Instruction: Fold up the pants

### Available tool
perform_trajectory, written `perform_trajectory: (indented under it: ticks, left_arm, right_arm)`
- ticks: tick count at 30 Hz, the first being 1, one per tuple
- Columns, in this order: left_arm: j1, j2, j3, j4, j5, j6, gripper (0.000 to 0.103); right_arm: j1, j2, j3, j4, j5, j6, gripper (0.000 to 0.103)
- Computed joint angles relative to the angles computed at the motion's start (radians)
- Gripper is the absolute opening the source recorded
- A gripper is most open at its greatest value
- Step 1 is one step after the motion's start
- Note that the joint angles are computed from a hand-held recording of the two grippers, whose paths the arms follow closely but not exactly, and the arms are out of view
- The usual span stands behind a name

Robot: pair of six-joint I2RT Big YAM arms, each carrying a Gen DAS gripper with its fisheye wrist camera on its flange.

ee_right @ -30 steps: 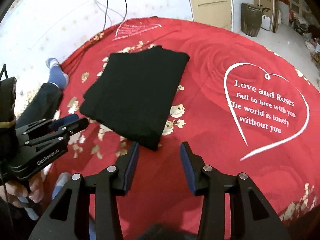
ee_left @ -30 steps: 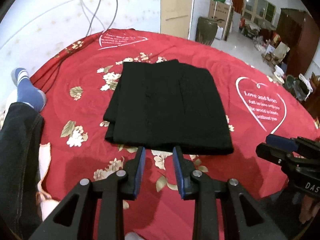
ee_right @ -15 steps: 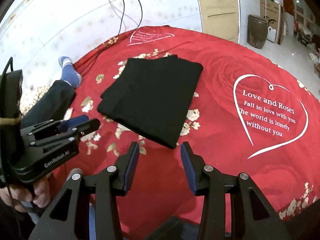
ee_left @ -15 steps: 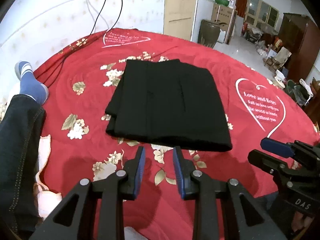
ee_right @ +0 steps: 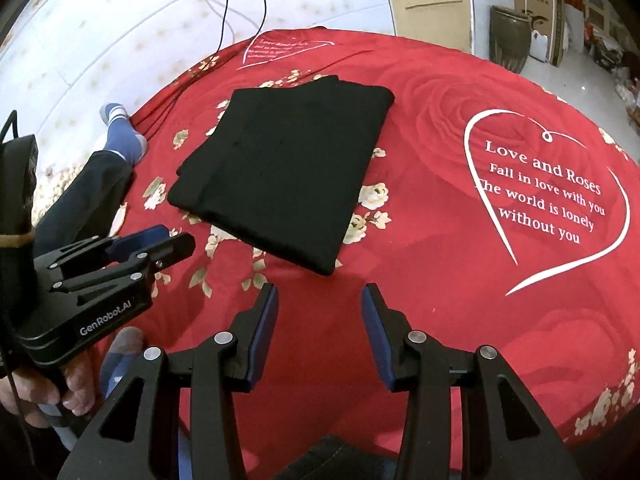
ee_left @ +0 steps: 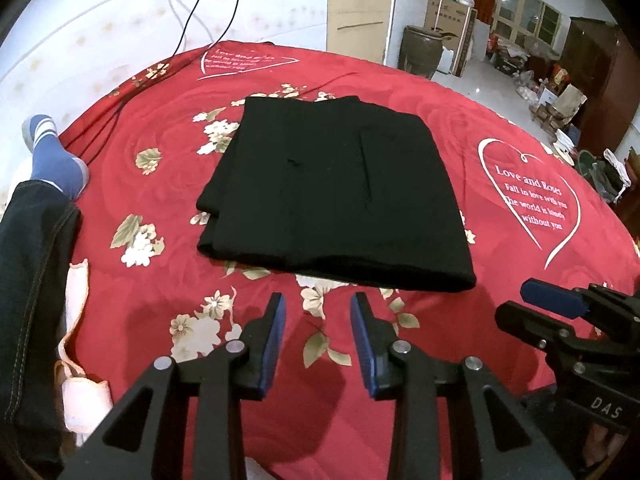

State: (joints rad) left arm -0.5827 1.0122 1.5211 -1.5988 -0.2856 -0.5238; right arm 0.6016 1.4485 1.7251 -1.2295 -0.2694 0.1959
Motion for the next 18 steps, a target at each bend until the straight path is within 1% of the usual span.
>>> perform_trajectory:
  ticks: [6, 12, 18]
  left_arm:
    - [-0.006, 0.001, 0.000, -0.001, -0.010, -0.004, 0.036]
    - [-0.013, 0.004, 0.007, 0.002, -0.027, 0.007, 0.036]
    - [-0.009, 0.001, 0.008, 0.012, -0.017, 0.007, 0.036]
  right_arm:
    - [-0.001, 0.001, -0.002, -0.003, -0.013, -0.006, 0.044]
    - [-0.001, 0.006, 0.005, -0.014, -0.014, -0.005, 0.044]
    - [-0.003, 0.007, 0.005, -0.016, -0.017, -0.005, 0.044]
